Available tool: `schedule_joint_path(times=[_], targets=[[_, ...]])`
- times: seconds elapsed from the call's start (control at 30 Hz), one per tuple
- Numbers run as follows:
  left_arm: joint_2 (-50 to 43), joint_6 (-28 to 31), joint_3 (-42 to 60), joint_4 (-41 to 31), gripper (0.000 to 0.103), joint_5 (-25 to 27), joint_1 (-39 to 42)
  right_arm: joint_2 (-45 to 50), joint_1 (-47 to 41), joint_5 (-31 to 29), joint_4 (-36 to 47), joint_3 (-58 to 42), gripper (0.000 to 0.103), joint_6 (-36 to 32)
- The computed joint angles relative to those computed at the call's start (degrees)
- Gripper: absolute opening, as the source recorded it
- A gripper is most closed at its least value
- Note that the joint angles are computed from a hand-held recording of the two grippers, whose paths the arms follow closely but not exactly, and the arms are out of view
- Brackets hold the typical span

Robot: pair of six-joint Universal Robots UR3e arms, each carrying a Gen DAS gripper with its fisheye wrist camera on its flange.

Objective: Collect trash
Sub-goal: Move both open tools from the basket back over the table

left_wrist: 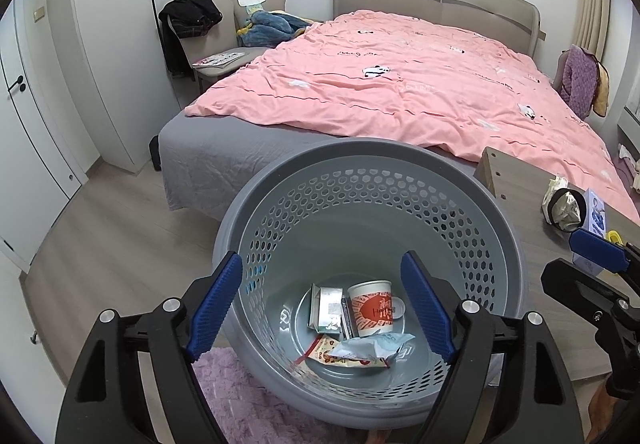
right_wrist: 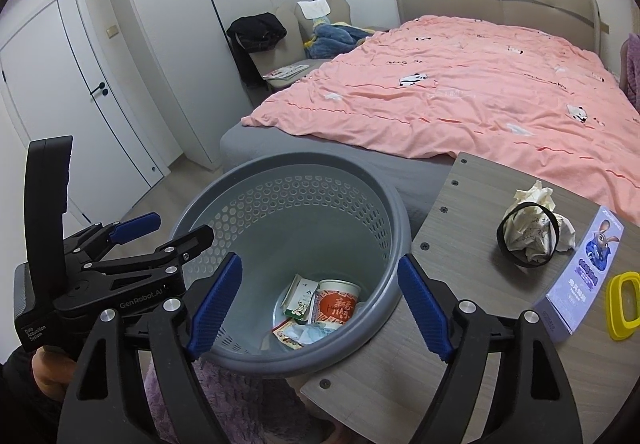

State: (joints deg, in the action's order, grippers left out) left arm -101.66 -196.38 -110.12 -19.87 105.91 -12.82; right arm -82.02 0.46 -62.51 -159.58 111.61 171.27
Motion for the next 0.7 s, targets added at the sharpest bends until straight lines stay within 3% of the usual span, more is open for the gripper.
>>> schedule_joint_path(times=[0.17,0.37,0.7], targets=[[0.0,-0.5,0.4,-0.6,0.079,0.9,-1.5,-3.1,-1.8,0.1,-1.2,3.8,0.087,-0.3],[-1.3,-0.9,1.8,-0.6,0.081,1.0,-4.0,-8.6,-6.1,0.3,-1.0,9.6,0.091,-1.6],[-8.1,-1.2,10.1,-2.5,0.081,0.5,-11.0,-22.3,-21.5,3.8,4.0,21.1,0.094,-7.9]])
